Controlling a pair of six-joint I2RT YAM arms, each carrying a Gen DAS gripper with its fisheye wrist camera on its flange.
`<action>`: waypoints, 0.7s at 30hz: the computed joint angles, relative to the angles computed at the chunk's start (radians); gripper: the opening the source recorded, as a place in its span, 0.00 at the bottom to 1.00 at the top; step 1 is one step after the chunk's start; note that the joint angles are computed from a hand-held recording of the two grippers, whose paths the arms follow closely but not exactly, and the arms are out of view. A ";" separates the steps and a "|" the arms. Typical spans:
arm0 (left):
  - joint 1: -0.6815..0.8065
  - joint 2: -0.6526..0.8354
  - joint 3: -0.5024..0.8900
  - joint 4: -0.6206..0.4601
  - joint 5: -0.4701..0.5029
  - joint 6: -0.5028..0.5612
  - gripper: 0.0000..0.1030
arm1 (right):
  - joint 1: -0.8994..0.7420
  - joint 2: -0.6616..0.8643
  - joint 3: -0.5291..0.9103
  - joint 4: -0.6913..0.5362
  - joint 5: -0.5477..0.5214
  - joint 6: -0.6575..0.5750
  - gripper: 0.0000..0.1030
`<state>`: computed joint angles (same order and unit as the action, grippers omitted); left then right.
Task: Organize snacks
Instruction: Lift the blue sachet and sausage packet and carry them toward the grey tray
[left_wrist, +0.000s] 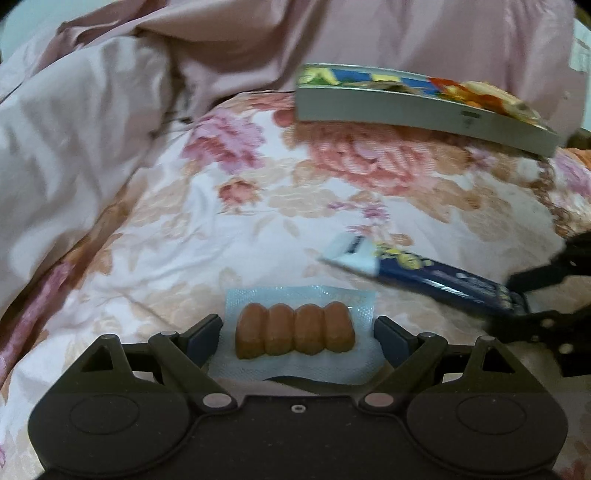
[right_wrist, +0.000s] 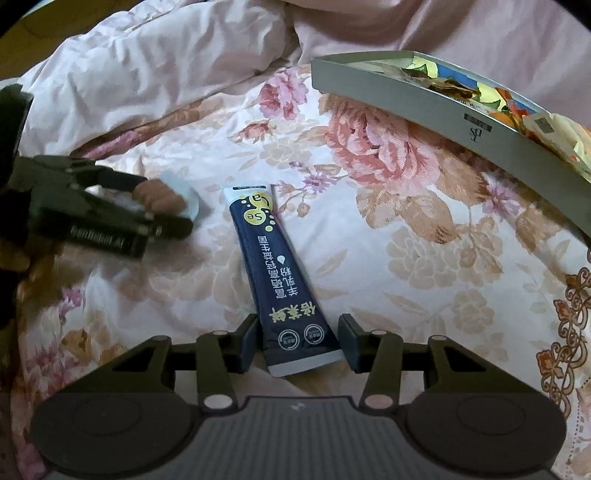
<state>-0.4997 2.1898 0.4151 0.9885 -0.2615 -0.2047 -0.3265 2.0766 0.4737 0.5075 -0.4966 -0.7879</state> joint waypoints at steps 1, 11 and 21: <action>-0.002 0.000 -0.005 0.013 0.017 0.007 0.87 | 0.001 0.005 -0.001 0.009 -0.005 0.000 0.53; -0.015 0.005 0.015 -0.011 0.072 0.059 0.87 | 0.049 0.098 0.015 0.176 -0.026 -0.008 0.71; -0.002 0.008 0.017 -0.009 0.092 0.059 0.87 | 0.073 0.177 0.059 0.244 -0.066 -0.007 0.70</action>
<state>-0.5018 2.1981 0.4323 0.9796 -0.1694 -0.1460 -0.2538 2.2538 0.5326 0.7516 -0.5626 -0.7948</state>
